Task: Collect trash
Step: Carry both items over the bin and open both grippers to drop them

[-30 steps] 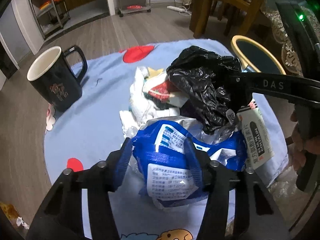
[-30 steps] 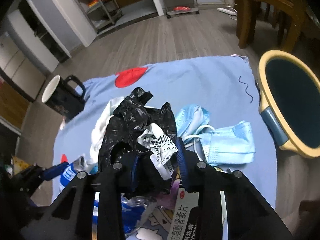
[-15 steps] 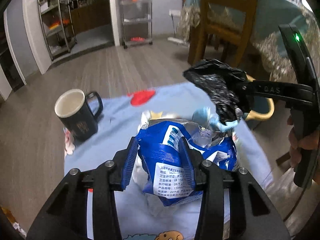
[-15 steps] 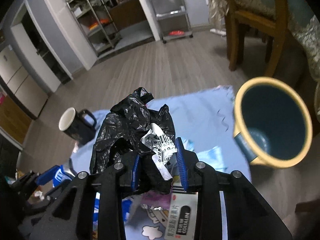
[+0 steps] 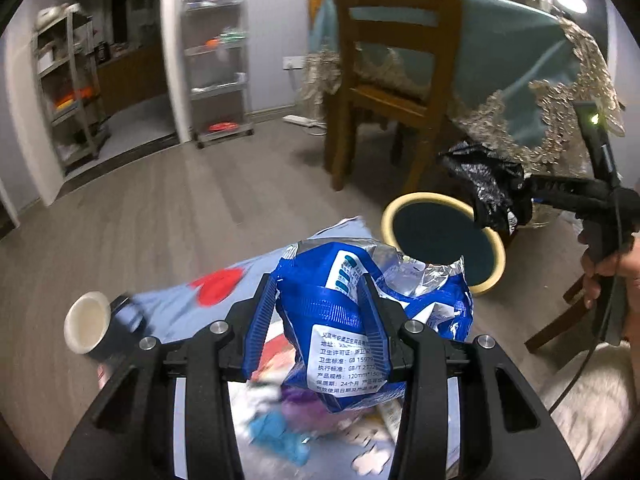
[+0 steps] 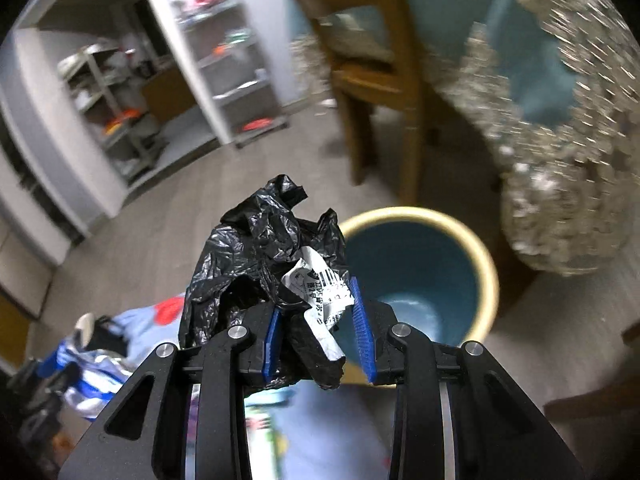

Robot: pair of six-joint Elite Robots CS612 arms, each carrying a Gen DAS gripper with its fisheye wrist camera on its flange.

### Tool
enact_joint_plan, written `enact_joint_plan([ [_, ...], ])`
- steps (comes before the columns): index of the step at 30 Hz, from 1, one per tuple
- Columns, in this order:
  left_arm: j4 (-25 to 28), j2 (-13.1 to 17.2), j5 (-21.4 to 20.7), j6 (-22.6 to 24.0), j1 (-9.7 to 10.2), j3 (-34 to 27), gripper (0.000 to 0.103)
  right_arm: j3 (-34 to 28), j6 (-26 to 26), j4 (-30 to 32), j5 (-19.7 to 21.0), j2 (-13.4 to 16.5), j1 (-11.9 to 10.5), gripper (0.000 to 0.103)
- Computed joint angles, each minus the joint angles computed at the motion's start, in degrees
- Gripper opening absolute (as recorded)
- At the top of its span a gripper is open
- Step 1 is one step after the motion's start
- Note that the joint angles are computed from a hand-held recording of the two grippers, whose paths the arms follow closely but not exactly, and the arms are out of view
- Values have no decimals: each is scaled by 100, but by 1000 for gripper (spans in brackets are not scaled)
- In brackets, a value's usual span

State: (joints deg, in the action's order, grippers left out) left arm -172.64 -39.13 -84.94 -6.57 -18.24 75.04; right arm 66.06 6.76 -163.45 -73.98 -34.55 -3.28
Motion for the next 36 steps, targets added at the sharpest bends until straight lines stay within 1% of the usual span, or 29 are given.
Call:
enact_joint_plan([
  [3, 304, 235, -218, 77, -37, -450, 42, -194, 157, 169, -162, 153, -80, 33],
  [5, 507, 386, -335, 74, -64, -720, 42, -375, 248, 370, -162, 295, -121, 33],
  [8, 824, 634, -445, 80, -112, -1146, 42, -537, 270, 647, -283, 427, -145, 33],
  [12, 1194, 916, -386, 205, -188, -1609, 42, -841, 418, 981, -375, 633, -206, 33],
  [16, 1530, 1192, -325, 311, -263, -2092, 42, -997, 526, 1227, -482, 755, -251, 33],
  [19, 1633, 1396, -208, 335, -317, -2443, 42, -1130, 608, 1398, -510, 845, -278, 33],
  [21, 1714, 1512, -103, 351, -342, -2648, 42, -1171, 658, 1486, -510, 875, -287, 33],
  [25, 2051, 1795, 147, 373, -402, -3177, 43, -1197, 659, 1540, -477, 876, -287, 34],
  [27, 2104, 1883, 255, 362, -423, -3350, 47, -1206, 674, 1489, -492, 880, -281, 34],
  [28, 2077, 1894, 271, 336, -425, -3367, 50, -1351, 690, 1572, -500, 940, -266, 35],
  [29, 2043, 1904, 210, 278, -414, -3390, 56, -1357, 677, 1532, -499, 945, -266, 40],
  [30, 1982, 1893, 197, 229, -405, -3367, 62, -1350, 666, 1494, -531, 940, -260, 42],
  [31, 1892, 1867, 258, 187, -407, -3308, 75, -1278, 645, 1423, -546, 902, -262, 45],
  [32, 1765, 1833, 326, 155, -408, -3230, 80, -1267, 630, 1383, -562, 894, -258, 51],
  [34, 1569, 1753, 303, 118, -384, -3059, 80, -1243, 629, 1323, -581, 877, -254, 59],
  [36, 1602, 1704, 345, 63, -368, -2986, 80, -1217, 625, 1267, -565, 858, -249, 61],
])
